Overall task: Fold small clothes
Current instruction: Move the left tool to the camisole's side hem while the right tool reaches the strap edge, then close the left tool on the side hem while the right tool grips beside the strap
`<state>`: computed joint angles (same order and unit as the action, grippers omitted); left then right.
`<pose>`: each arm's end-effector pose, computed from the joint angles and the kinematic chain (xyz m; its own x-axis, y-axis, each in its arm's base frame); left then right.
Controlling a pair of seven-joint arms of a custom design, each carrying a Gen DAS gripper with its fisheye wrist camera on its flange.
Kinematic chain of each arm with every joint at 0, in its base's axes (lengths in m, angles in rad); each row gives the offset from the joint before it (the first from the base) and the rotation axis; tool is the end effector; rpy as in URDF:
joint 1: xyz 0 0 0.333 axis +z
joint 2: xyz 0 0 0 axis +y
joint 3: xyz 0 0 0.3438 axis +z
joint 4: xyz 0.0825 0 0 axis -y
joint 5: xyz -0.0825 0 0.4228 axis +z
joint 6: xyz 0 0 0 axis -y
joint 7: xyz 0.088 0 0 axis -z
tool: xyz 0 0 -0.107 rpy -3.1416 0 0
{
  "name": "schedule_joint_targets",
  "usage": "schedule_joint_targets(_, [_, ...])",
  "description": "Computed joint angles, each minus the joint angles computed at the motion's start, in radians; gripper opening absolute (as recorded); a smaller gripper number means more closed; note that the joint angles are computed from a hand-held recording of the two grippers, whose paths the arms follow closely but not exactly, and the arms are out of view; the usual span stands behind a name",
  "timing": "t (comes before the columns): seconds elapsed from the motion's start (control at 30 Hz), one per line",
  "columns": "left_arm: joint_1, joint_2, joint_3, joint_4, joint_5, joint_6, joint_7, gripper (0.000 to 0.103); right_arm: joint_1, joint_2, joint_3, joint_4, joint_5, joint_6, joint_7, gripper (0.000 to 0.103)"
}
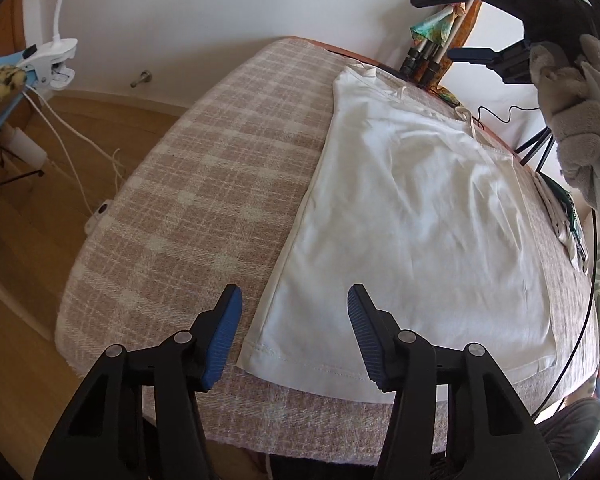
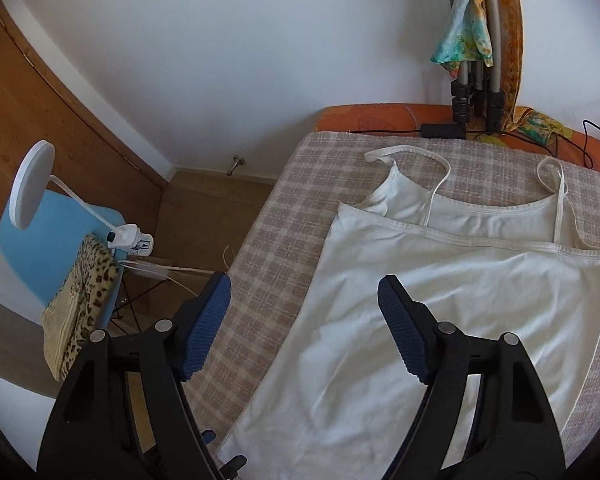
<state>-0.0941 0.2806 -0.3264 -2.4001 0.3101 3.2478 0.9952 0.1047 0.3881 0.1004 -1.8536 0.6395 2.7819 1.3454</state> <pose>0.5040 -0.2579 0.2644 -0.1880 -0.9485 0.2549 -0.8692 0.0398 -0.4929 0.7055 0.1127 0.3686 -0.0160 -0.9131 -0.4075 -0.8654 0.2168 -0.4518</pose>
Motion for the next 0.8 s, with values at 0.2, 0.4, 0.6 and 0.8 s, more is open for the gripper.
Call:
schedule_joint_targets(0.2, [0.29, 0.067, -0.27, 0.01, 0.011, -0.007, 0.029, 0.039, 0.068, 0.264, -0.077, 0.29, -0.155, -0.135, 0.228, 0.064])
schedule_joint_targets(0.4, [0.374, 0.107, -0.353, 0.016, 0.041, -0.006, 0.046, 0.031, 0.12, 0.43, -0.149, 0.502, -0.36, -0.236, 0.401, 0.056])
schedule_joint_targets(0.6, [0.487, 0.165, -0.452, 0.027, 0.063, -0.006, 0.051, 0.008, 0.098, 0.503, -0.133, 0.625, -0.423, -0.313, 0.44, 0.053])
schedule_joint_targets(0.8, [0.543, 0.167, -0.496, 0.008, 0.121, 0.032, 0.03, 0.005, 0.152, 0.563, -0.185, 0.736, -0.554, -0.397, 0.472, 0.046])
